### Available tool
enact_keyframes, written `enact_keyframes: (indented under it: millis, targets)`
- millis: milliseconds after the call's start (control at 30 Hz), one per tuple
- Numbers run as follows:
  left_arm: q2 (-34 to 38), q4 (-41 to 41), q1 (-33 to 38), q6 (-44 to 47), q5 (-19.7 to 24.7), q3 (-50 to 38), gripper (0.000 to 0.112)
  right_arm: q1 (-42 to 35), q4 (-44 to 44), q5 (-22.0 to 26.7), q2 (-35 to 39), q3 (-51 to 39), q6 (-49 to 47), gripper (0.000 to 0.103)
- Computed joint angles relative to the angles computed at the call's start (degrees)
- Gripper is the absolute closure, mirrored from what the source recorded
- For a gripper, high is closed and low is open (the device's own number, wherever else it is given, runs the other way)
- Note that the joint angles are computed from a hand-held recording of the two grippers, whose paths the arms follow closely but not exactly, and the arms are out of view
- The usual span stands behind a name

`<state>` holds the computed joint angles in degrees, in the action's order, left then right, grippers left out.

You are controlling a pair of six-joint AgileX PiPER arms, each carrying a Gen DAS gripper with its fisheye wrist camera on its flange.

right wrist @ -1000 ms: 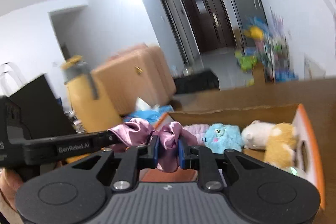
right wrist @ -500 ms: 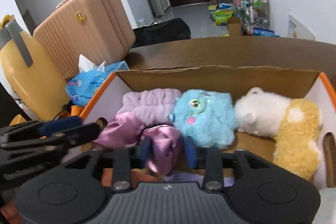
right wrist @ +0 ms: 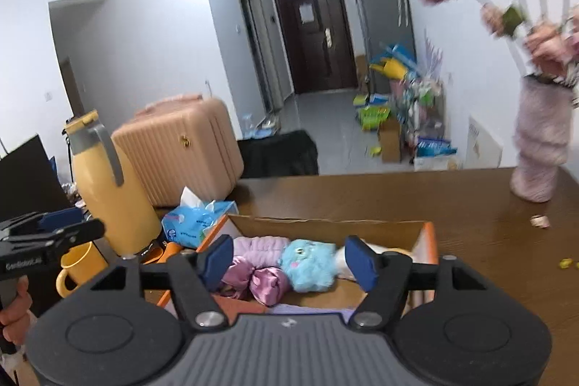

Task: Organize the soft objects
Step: 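Open both grippers and withdraw them from the box, then lower both grippers to the blue tissue pack and close on it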

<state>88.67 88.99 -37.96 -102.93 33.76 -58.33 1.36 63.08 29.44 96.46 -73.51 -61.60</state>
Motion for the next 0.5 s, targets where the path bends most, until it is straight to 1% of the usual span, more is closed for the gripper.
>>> enact_keyframes:
  millis: [100,200,267,333,400,467,500]
  targets:
    - [-2.69,-5.38,-4.37,4.26,4.57,0.63,0.039,-3.25,0.75,1.33,-4.73,4.23,-1.41,0.035]
    - [-5.27,-5.93,-8.85,3.76,9.30,1.61,0.035,-6.30,4.30,3.63,-8.97,8.45,-5.02,0.035]
    - [-7.10,-5.12,-12.48,2.34,13.44,3.11,0.033,-8.60,9.92,5.77,-12.27,12.72,-11.27,0.030]
    - [-8.76,-4.53,-16.92,-0.21,18.13,5.46,0.032,-10.85,14.67,7.57,-16.04,17.89,-17.61,0.029]
    - [-10.28,-3.81,-22.78,-4.91,23.48,9.11,0.030,-12.37,19.30,8.56,-20.40,24.41,-25.14,0.029]
    - [-10.57,-3.91,-30.20,-11.09,29.80,13.36,0.028,-13.94,25.13,9.91,-25.12,32.19,-34.68,0.028]
    - [-10.29,-4.18,-33.21,-13.47,31.94,14.97,0.028,-14.46,27.72,10.48,-27.42,36.12,-39.16,0.028]
